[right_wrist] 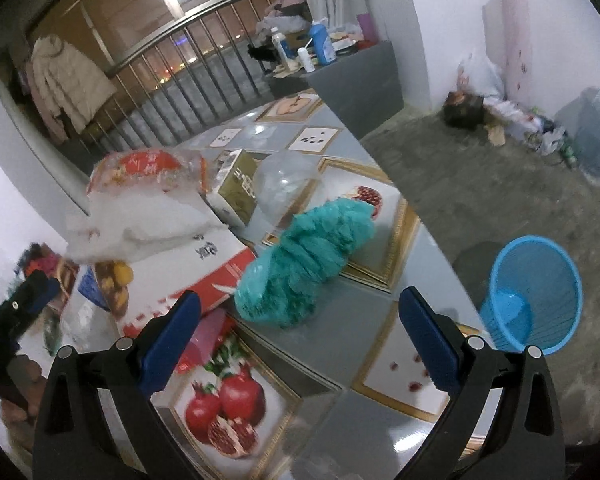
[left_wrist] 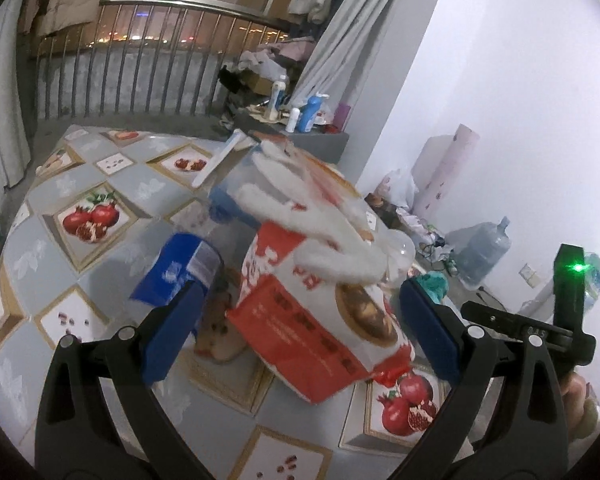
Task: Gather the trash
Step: 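Reach the right gripper to the teal plastic bag and grasp it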
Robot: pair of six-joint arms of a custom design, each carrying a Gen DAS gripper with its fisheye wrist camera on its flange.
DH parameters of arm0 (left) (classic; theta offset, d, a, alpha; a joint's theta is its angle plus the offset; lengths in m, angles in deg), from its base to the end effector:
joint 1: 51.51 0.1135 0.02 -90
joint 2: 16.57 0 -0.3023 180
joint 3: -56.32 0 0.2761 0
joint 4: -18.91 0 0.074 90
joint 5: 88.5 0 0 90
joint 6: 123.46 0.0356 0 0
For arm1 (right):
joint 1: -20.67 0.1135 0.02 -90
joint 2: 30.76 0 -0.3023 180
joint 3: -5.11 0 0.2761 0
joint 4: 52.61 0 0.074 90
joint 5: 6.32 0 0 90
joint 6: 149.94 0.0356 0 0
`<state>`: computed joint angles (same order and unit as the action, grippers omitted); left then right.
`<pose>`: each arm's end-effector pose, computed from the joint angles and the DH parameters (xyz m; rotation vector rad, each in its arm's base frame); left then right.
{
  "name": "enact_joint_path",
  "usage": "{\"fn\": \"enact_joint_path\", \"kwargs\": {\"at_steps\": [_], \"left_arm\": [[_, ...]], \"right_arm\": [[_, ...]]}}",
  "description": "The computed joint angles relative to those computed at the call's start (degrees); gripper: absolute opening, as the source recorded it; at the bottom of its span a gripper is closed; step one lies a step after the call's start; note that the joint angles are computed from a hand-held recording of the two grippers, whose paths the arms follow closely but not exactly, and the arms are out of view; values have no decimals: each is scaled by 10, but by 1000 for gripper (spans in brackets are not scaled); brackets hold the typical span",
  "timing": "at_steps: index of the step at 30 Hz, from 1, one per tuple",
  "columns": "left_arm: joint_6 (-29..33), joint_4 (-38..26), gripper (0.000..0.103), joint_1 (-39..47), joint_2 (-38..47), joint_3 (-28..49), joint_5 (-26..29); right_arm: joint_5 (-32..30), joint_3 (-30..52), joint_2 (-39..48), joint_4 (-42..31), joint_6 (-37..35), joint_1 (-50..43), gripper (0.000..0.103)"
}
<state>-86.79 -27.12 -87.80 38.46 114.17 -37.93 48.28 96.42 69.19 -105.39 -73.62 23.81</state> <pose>0.1718 -0.0981 0.3053 -0.6345 2.0332 -0.1067 0.3928 0.0422 0.2793 -0.5665 2.4425 0.7357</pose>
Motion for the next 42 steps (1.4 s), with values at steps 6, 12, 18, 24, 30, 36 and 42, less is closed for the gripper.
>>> {"fn": "enact_joint_path", "kwargs": {"at_steps": [6,12,18,24,30,36,42], "left_arm": [[71,45,94,56,-10,4,30],[185,80,94,132,4,50,121],[271,47,83,223,83,146,223],[349,-56,83,360,223,287,370],[395,-152,78,353,331,373,330],[408,-168,55,319,340,373,234],[411,-177,37,307,334,377,198]], "right_arm": [[-16,45,41,-22,32,0,96],[-39,80,77,-44,53,-2,92],[-62,110,106,-66,69,-7,91],[-86,156,147,-102,84,-5,90],[-91,183,175,-134,89,4,84],[-95,219,209,-182,78,11,67],[-102,237,223,-194,80,12,58]]}}
